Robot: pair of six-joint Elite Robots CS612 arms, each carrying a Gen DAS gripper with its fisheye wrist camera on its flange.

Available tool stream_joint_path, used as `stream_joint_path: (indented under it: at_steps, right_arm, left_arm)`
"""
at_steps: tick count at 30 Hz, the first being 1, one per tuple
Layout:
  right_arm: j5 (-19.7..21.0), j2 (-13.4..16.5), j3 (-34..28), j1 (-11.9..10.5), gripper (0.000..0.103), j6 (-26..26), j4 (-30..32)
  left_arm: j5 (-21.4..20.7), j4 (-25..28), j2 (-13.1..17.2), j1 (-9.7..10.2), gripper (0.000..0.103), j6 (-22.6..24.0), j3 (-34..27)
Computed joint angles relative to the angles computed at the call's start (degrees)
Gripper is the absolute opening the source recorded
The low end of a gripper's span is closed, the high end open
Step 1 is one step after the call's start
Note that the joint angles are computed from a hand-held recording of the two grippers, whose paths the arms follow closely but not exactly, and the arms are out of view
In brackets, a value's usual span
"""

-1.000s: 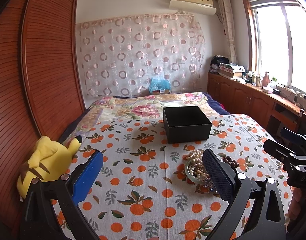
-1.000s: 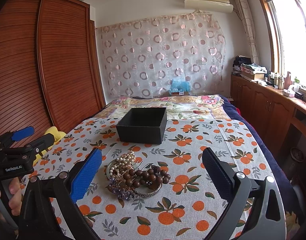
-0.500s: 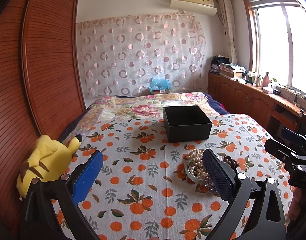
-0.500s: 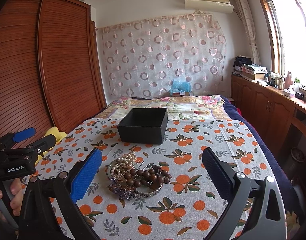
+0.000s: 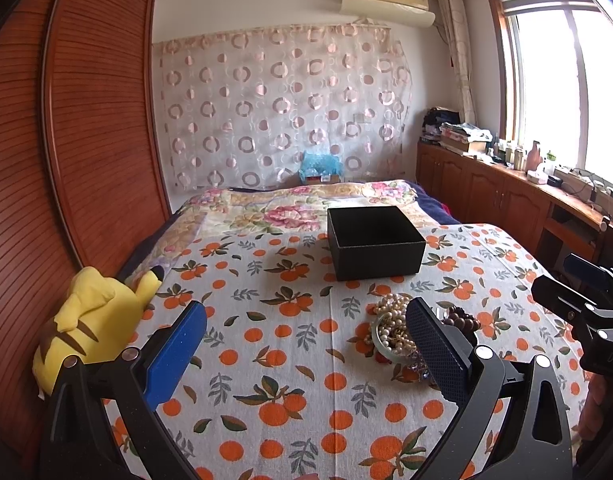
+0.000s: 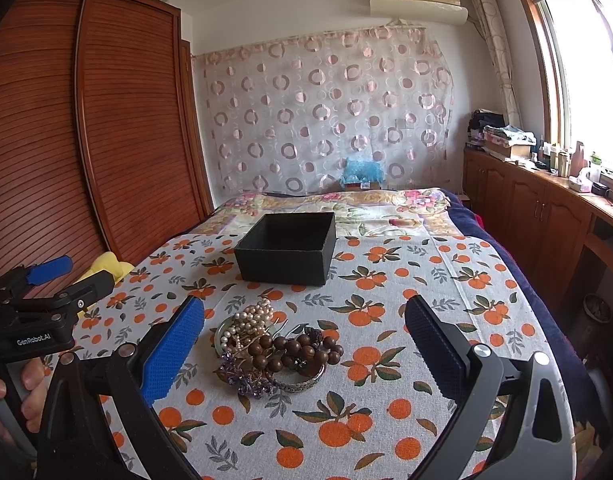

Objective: Organize jewelry

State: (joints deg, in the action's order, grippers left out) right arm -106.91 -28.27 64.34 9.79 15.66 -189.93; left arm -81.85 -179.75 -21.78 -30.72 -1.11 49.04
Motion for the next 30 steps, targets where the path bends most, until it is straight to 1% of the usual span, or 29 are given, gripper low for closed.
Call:
stream_joint_path:
  at_steps: [24,28,30]
  right_arm:
    - [0.22,-0.24,0.28,-0.05,0.1,0.0,-0.06]
    - [0.3,0.55,-0.87,0.09,0.1,0.1,0.77]
    - [0.48,0.71,-0.47,-0.12,0.1,-0.08,0.61]
  left_arm:
    - [-0.09,0.02,0.03,0.03,0.097,-0.04,-0.02]
    - [-0.25,0.31,0.28,0.0,0.097,-0.1,0.18]
    - [-0.22,0.33,0.41,-0.03,0.097,-0.1,0.1]
